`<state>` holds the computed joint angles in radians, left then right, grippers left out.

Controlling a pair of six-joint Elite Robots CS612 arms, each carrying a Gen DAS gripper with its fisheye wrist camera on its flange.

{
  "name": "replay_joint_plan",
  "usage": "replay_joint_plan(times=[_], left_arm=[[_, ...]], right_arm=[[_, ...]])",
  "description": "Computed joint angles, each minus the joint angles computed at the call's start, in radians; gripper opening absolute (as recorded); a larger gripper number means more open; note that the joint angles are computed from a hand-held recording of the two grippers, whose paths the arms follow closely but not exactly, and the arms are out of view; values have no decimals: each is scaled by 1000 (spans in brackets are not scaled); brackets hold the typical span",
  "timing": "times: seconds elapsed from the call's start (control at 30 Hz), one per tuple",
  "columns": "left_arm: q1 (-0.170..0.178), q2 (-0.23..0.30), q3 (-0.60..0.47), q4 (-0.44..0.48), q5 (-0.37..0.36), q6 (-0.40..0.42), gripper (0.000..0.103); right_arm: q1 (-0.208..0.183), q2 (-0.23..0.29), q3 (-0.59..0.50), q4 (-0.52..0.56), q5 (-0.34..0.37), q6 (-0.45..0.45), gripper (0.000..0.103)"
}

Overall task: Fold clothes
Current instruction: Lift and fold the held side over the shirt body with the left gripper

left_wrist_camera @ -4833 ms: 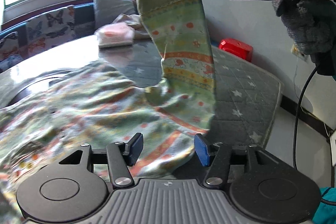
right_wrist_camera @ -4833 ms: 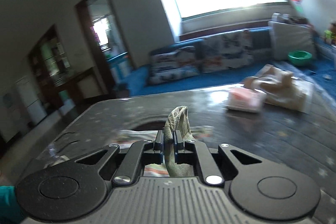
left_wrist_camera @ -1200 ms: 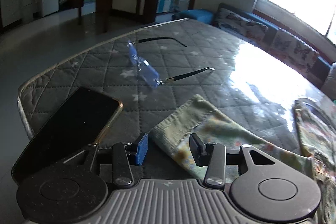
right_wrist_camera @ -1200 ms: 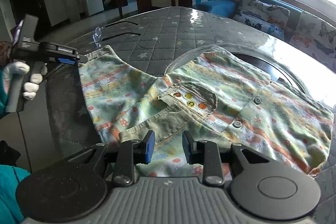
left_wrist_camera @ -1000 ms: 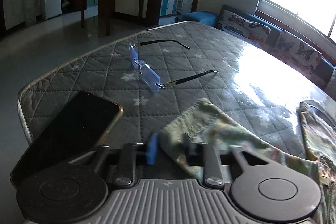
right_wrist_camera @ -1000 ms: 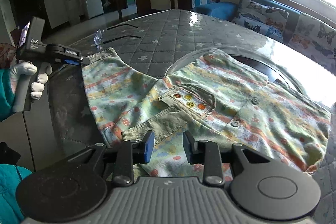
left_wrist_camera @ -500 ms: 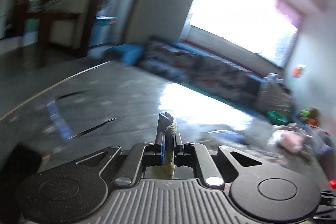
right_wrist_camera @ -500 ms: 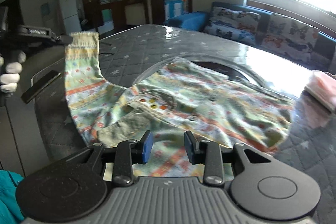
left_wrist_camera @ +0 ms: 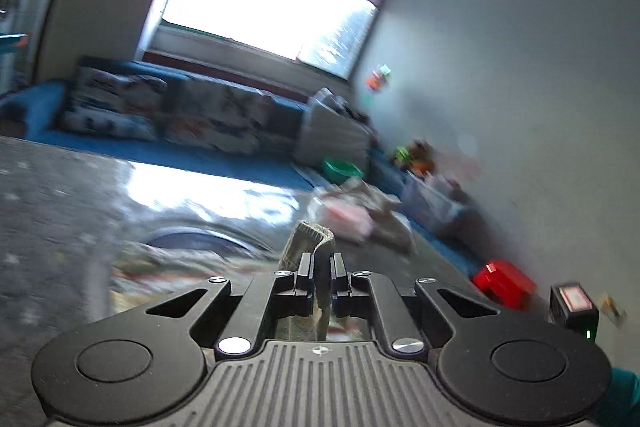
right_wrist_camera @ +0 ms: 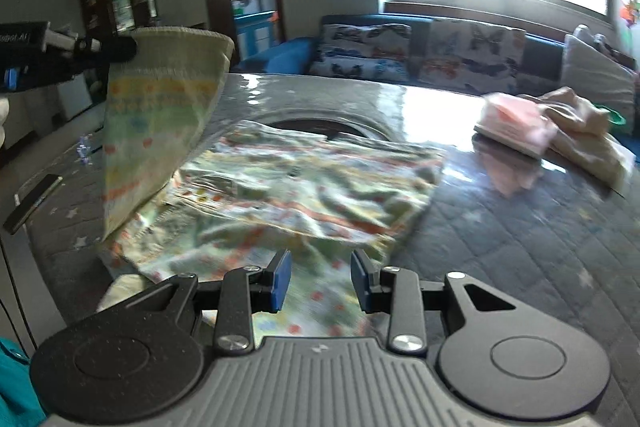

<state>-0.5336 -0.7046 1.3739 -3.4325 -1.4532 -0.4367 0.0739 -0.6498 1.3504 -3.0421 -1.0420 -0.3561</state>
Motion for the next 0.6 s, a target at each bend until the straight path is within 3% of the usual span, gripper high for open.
replay_joint_plan(times=[0.2, 0.43, 0.53, 0.6], left_arm=[[3, 50, -71, 100, -143, 35, 9], [8, 70, -86, 183, -231, 63, 15], [15, 62, -64, 193, -248, 80, 16], [14, 47, -36, 199, -191, 79, 15]], right_arm=[[-12, -3, 16, -14, -31, 38, 33], [-13, 6, 5, -11, -41, 60, 33], [-10, 9, -3, -2, -35, 54, 33], [-6, 13, -12, 12, -30, 44, 33]])
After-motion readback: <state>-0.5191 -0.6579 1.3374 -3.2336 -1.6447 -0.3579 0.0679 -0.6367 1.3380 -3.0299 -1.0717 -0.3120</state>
